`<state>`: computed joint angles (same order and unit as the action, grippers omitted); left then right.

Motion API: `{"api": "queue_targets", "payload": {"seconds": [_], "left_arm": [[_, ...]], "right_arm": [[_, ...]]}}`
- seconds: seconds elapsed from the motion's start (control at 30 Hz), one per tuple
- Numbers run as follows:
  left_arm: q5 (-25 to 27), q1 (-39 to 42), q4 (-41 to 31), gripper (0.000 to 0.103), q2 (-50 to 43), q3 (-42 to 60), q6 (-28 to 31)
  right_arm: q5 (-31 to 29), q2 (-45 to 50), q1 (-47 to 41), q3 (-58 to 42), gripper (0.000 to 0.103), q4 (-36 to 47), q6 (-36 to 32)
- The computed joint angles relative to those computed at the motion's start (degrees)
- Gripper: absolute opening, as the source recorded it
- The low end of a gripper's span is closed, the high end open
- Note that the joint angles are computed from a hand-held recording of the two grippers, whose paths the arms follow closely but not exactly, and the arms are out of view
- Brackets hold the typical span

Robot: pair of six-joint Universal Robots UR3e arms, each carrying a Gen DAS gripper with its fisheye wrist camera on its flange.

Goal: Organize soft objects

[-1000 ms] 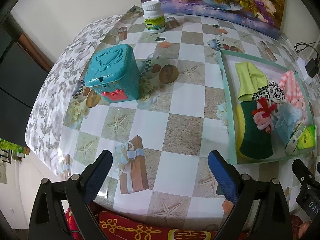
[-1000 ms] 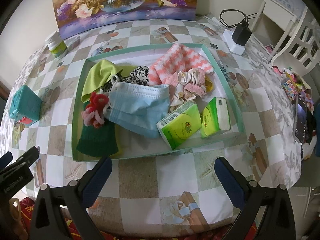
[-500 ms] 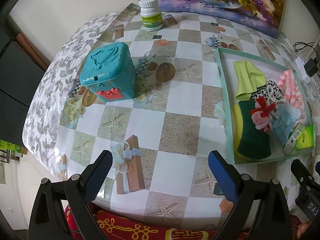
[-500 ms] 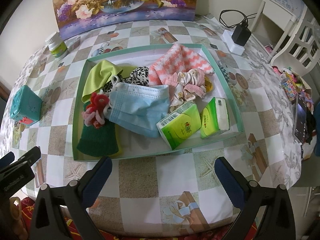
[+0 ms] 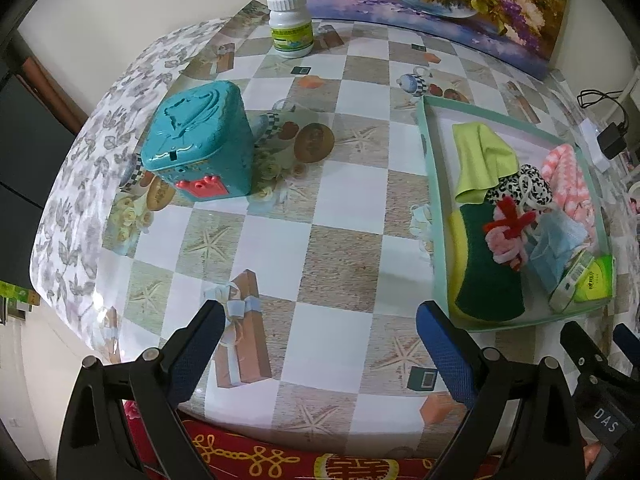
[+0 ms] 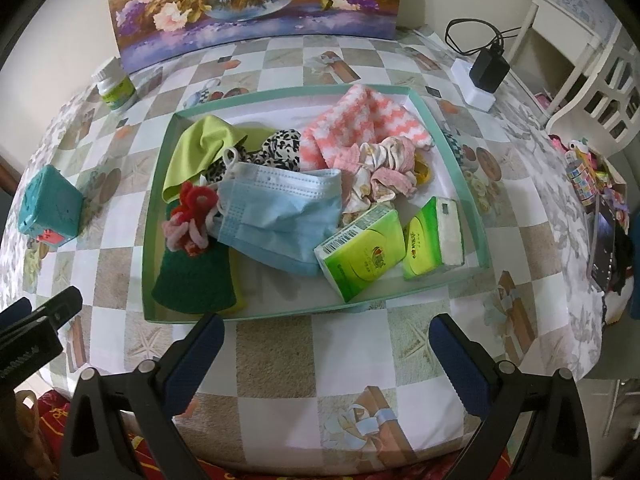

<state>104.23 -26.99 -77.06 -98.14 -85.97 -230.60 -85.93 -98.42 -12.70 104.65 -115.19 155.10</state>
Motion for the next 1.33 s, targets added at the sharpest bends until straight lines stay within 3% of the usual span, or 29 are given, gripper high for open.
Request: {"api": "queue_targets", "payload": {"seconds": [1.33], "left_arm": [[1.19,-0.86,-2.22,0.097,-1.29,2.23,-1.58]], "right_arm": [[-0.79,1.13,0.48,-0.41,0.103,-0.21,-0.55]]}}
